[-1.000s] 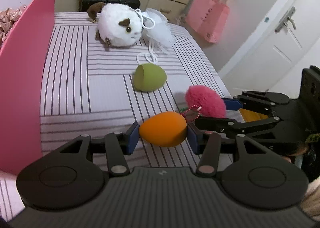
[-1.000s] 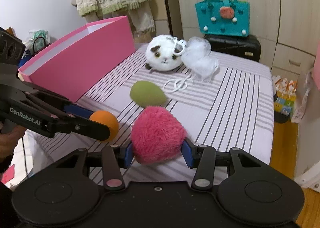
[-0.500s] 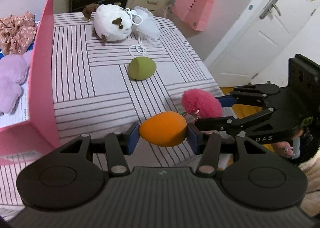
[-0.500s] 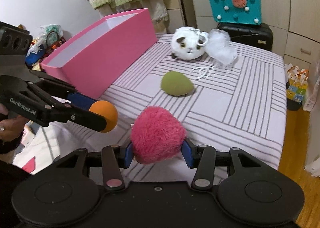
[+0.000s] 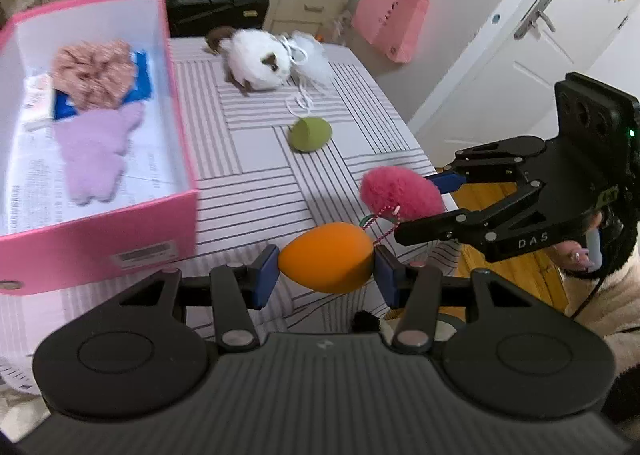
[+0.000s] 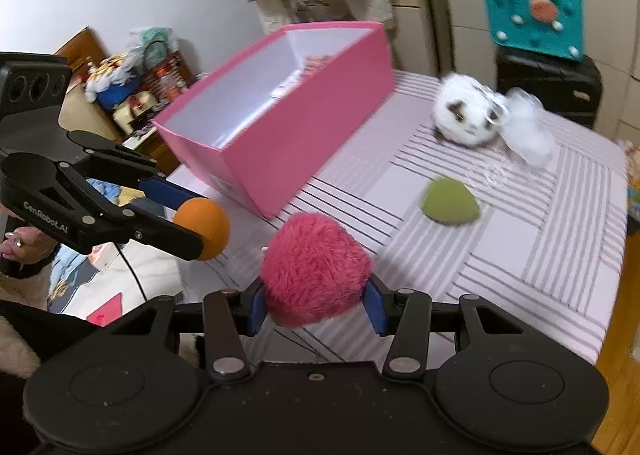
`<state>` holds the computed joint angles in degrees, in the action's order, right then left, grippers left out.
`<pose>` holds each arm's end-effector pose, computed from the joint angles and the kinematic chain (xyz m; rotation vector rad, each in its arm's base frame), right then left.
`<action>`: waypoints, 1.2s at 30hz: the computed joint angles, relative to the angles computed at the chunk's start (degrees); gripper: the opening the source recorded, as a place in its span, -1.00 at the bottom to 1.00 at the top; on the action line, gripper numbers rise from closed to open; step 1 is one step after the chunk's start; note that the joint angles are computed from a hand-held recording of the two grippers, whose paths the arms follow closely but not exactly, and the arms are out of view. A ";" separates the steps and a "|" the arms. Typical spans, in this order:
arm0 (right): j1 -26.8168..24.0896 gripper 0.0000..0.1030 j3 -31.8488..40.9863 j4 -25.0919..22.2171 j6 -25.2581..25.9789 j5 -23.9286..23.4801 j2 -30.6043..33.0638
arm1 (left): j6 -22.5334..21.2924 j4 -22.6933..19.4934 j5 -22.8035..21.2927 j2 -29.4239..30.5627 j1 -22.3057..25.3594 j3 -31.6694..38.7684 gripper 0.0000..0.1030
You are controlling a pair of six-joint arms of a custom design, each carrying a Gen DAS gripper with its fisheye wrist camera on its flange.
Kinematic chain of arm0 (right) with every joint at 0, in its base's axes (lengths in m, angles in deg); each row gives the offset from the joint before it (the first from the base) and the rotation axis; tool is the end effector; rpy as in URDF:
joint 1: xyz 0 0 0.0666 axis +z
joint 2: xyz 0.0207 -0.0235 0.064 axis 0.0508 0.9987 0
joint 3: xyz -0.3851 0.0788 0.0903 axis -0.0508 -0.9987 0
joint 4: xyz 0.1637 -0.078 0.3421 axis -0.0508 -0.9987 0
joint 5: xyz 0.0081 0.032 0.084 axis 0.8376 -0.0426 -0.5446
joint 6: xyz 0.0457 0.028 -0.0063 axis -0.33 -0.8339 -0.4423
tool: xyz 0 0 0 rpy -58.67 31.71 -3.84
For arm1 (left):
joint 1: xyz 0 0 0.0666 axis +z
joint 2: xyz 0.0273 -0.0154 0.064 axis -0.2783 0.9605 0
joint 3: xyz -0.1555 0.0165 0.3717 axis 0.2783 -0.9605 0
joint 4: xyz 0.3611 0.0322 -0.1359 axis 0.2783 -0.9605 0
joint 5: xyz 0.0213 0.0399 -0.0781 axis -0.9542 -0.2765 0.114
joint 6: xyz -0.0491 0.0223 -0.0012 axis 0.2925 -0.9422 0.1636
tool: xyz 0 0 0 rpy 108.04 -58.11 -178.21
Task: Organize soft objects
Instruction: 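Carry the orange sponge with the left gripper while the right gripper carries the pompom over the box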
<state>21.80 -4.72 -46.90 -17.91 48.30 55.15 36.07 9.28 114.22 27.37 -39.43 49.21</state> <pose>0.3049 0.1102 0.4446 -0.1322 2.4784 0.4796 0.4402 -0.2113 0.4391 1.0625 2.4146 -0.8289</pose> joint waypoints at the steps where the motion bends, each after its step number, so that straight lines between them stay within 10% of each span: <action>1: 0.28 0.04 1.12 -0.57 0.51 -0.29 0.68 | -0.27 -0.34 0.06 -0.43 0.60 0.17 -0.04; 24: 4.31 0.04 28.08 -3.55 16.68 -2.66 22.23 | -3.26 6.76 -6.21 1.46 10.22 6.40 -0.03; 36: 1.37 0.05 50.52 -16.38 16.22 -4.92 43.29 | -14.94 13.07 -22.21 9.83 7.73 11.39 -0.03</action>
